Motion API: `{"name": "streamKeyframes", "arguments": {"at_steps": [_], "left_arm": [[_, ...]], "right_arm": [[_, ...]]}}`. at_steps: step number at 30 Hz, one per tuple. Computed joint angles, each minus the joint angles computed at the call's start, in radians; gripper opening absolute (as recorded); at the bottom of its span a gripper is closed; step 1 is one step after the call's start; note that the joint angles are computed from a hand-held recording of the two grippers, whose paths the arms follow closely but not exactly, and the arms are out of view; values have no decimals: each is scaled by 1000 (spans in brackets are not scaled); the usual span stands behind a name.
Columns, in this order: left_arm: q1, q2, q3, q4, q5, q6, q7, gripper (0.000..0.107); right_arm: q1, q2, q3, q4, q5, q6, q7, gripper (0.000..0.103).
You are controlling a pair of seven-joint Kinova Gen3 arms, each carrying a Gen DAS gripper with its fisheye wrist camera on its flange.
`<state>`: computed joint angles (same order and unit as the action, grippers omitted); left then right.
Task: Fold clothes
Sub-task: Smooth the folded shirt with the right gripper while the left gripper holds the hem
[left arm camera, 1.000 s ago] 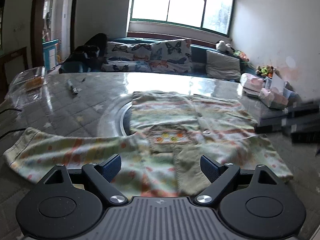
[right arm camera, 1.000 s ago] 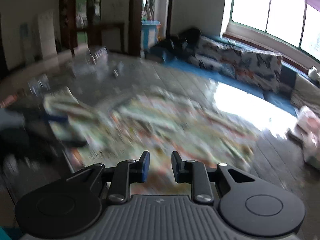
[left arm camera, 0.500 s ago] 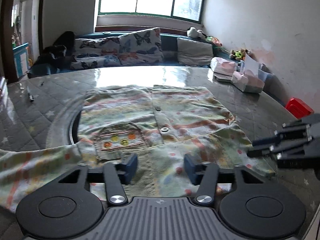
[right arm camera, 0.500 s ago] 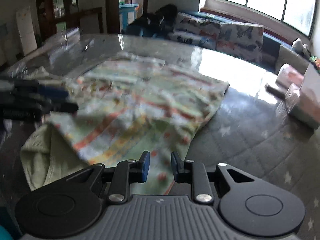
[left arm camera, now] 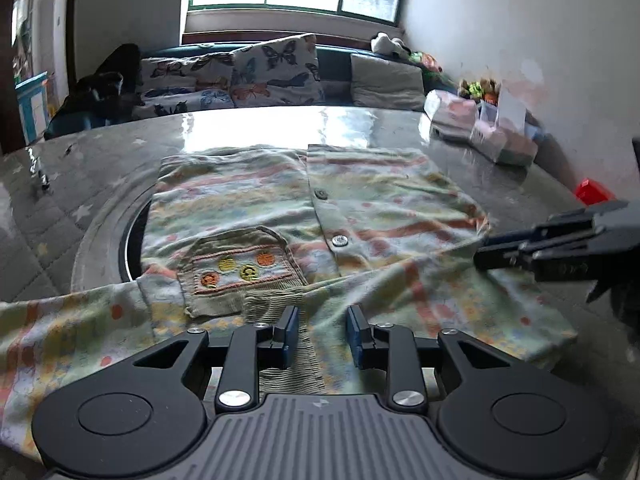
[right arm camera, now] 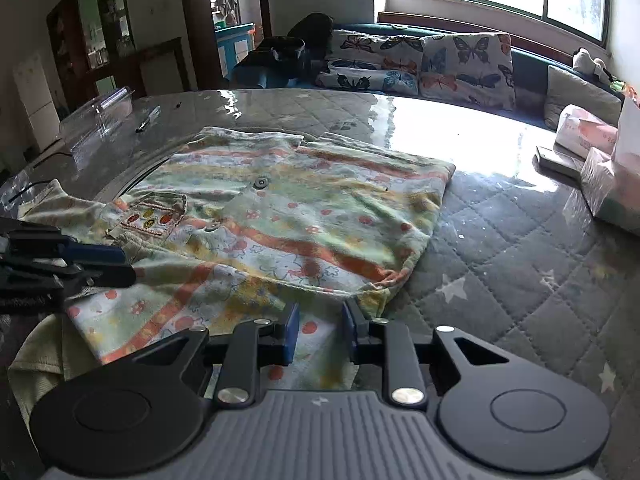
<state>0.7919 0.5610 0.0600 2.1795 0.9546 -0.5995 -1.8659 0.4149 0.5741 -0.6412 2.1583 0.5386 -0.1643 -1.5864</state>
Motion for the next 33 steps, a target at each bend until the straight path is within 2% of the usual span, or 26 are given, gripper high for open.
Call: {"name": "streamKeyframes", "arguments": {"at_steps": [2, 4, 6, 9, 12, 16, 19, 21, 24, 28, 33], "left_arm": [[39, 2, -36, -2, 21, 0, -30, 30], [26, 17, -18, -13, 53, -3, -87, 31], [19, 18, -8, -10, 53, -10, -91, 31], [7, 3, 10, 19, 27, -49, -30, 31], [6, -15, 13, 44, 47, -84, -4, 31], [6, -22, 17, 54, 106, -87, -23, 33], [7, -33, 41, 93, 74, -123, 31, 33], [20, -40, 52, 117, 55, -150, 58, 33], [44, -36, 62, 134, 45, -169, 64, 34], [84, -15, 59, 130, 79, -177, 13, 34], [91, -18, 65, 148, 90, -205, 49, 36]], "right_arm": [[-25, -7, 21, 1, -8, -4, 4, 27], [-51, -20, 40, 7, -14, -12, 8, 29], [-67, -33, 46, 16, -9, -18, 7, 30], [-33, -42, -12, 32, 35, -10, -6, 31], [0, -35, -83, 41, 76, 6, -19, 32], [-11, -20, -130, 51, 87, 11, -6, 32], [-25, -6, -155, 58, 94, 5, 8, 32], [-70, -10, -127, 61, 88, -1, 26, 32], [-179, -33, -29, 77, 55, -33, 58, 33], [-217, -68, 18, 107, 64, -95, 35, 33], [-298, -79, 85, 112, 89, -128, -1, 33]]}}
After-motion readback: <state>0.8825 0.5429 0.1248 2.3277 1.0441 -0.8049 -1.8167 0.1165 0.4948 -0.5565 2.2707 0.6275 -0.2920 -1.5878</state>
